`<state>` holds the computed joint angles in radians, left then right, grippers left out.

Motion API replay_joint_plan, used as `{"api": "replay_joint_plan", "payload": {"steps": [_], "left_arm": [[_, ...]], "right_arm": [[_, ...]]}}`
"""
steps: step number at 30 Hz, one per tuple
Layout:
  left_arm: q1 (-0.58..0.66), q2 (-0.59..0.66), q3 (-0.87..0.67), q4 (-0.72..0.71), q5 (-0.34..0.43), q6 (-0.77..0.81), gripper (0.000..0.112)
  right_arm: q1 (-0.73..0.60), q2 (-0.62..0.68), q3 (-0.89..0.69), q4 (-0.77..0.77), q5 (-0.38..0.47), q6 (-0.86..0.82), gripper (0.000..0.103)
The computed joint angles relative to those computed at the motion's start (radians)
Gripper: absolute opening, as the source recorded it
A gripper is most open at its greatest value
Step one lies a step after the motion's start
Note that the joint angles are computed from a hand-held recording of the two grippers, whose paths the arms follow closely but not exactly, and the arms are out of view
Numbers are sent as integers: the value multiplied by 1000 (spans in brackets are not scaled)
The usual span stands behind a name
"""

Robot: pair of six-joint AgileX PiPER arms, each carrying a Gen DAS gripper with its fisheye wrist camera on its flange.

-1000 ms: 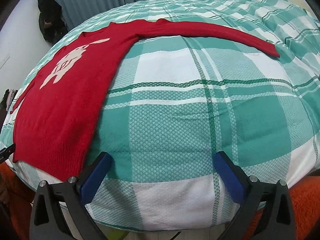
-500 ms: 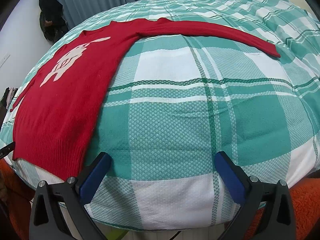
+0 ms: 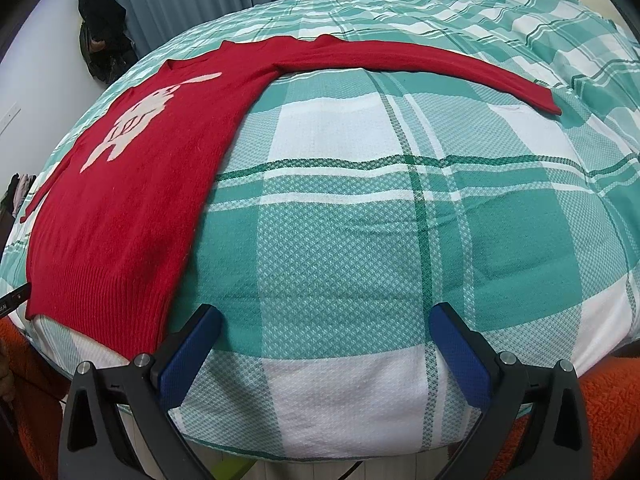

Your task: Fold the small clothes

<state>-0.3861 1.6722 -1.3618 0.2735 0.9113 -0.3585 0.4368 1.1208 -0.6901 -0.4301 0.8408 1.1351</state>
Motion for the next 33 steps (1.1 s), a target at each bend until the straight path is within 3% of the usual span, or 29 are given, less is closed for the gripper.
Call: {"api": "replay_joint_plan", "payload": {"steps": [21,33], "left_arm": [[32,-28,13,-65,-15,12,103],[52,-69,27,-89,-76,-3,101]], "right_arm": [[-15,-28,9,39,2,-41,103],[-12,-31,13,36,3,-37,103]]}}
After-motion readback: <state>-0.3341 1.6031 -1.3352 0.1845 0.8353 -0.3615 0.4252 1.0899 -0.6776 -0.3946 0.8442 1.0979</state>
